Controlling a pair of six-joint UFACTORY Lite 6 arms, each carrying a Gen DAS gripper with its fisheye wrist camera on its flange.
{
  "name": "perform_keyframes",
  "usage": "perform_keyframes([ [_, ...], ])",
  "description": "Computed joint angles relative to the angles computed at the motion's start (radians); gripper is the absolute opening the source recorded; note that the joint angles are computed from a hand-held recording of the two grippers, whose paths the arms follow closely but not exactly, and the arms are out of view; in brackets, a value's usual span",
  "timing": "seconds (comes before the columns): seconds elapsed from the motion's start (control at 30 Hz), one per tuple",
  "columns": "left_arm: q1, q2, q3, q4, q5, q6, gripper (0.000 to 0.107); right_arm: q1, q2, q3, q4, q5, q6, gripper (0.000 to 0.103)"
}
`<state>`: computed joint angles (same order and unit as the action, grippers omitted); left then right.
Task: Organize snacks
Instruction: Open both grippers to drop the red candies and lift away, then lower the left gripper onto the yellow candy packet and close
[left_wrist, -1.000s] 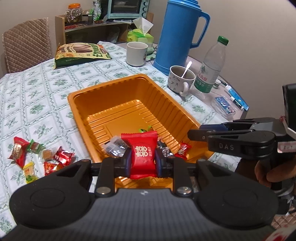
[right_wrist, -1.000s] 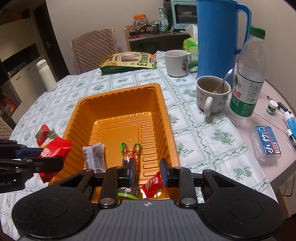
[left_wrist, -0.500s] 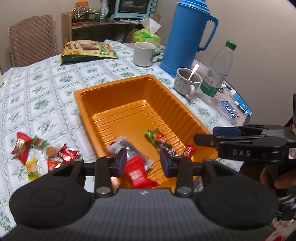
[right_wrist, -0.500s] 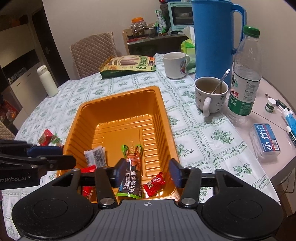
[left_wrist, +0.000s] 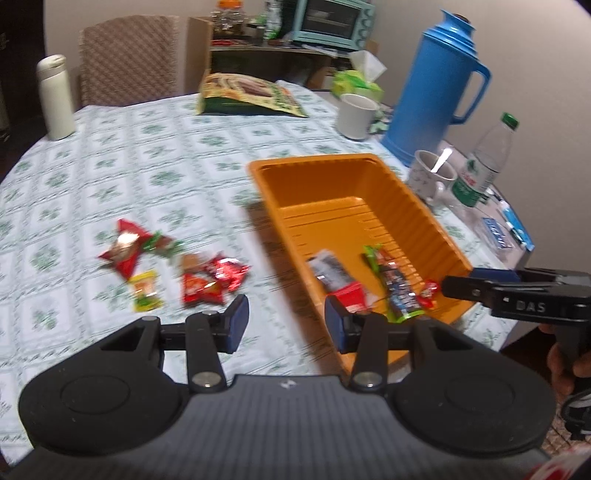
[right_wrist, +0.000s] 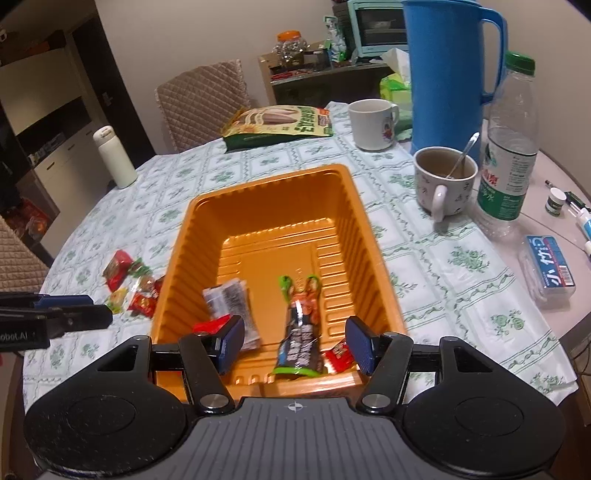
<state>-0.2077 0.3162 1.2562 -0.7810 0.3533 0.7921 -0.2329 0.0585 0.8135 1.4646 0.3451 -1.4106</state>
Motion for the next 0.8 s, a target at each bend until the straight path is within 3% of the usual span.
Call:
perform_keyframes([
  [0.5, 0.173, -0.067, -0.119, -0.054, -0.014, 0.123, 0.041, 0.206, -0.069, -0.042, -0.018, -0.11, 0.143, 0.061],
  [0.8, 0.283, -0.06, -0.118, -0.083, 0.004, 0.195, 0.041, 0.372, 0.004, 0.033, 0.152, -0.168, 0.038, 0.061],
])
